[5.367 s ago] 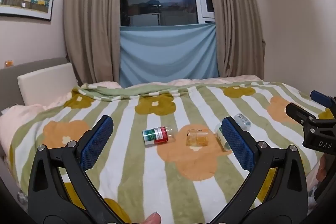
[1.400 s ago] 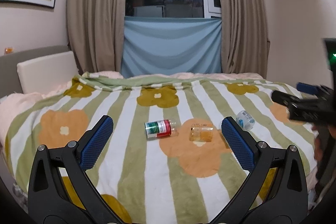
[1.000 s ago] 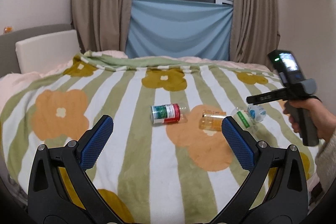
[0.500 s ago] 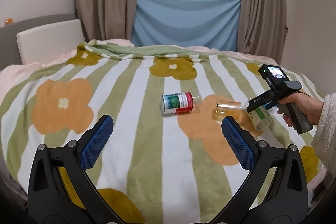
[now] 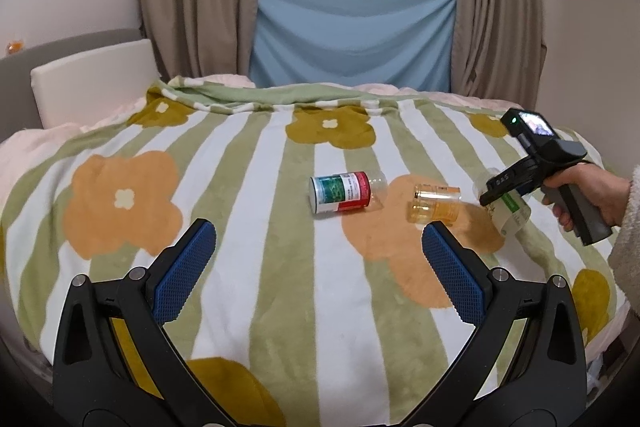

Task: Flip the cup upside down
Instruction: 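Lift the green-striped bottle off the blanket with the right gripper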

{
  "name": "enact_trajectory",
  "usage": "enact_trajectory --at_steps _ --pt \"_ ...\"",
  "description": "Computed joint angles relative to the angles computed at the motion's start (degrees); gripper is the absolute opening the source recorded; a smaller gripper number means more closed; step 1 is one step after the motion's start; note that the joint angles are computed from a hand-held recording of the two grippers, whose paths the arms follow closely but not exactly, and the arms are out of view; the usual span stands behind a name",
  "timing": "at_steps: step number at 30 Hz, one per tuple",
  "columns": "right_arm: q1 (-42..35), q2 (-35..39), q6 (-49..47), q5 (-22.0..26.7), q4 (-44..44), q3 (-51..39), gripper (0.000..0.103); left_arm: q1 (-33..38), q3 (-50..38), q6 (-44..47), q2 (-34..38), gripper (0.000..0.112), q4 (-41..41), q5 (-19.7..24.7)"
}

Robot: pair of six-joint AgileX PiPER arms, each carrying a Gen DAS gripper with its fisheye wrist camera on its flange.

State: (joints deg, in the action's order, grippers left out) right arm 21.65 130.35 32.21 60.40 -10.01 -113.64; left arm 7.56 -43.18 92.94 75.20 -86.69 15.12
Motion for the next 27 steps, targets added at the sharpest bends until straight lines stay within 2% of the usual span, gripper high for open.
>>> enact_trajectory --at_steps 2,4,7,12,17,20,27 --pt "1.0 -3.07 0.3 -1.38 0.49 3.09 0.058 1.31 0.18 -0.68 -0.47 0.103 0.9 1.49" --pt "2.76 -8.72 1.32 -4.34 0.26 9.93 0.058 2.45 0.27 -1.95 -1.13 0.103 2.31 2.8" --pt "7.42 -13.82 5.95 -7.67 -2.8 16.38 0.058 4.34 0.93 -1.75 -2.28 0.103 2.74 4.63" --pt "14.28 -16.84 12.6 -14.5 -3.71 22.81 0.058 7.22 1.35 -5.06 -3.87 0.103 7.35 7.49" --pt "19.76 -15.05 19.47 -17.58 -8.4 24.62 0.058 10.02 2.53 -6.32 -6.04 0.103 10.71 9.44" --pt "20.93 -11.86 18.66 -19.63 -5.86 23.88 0.058 12.68 2.65 -7.33 -6.77 0.103 13.84 10.93" --pt "20.34 -3.26 19.1 -14.42 -5.2 16.35 0.058 16.52 2.48 -9.51 -7.28 0.103 18.58 14.58"
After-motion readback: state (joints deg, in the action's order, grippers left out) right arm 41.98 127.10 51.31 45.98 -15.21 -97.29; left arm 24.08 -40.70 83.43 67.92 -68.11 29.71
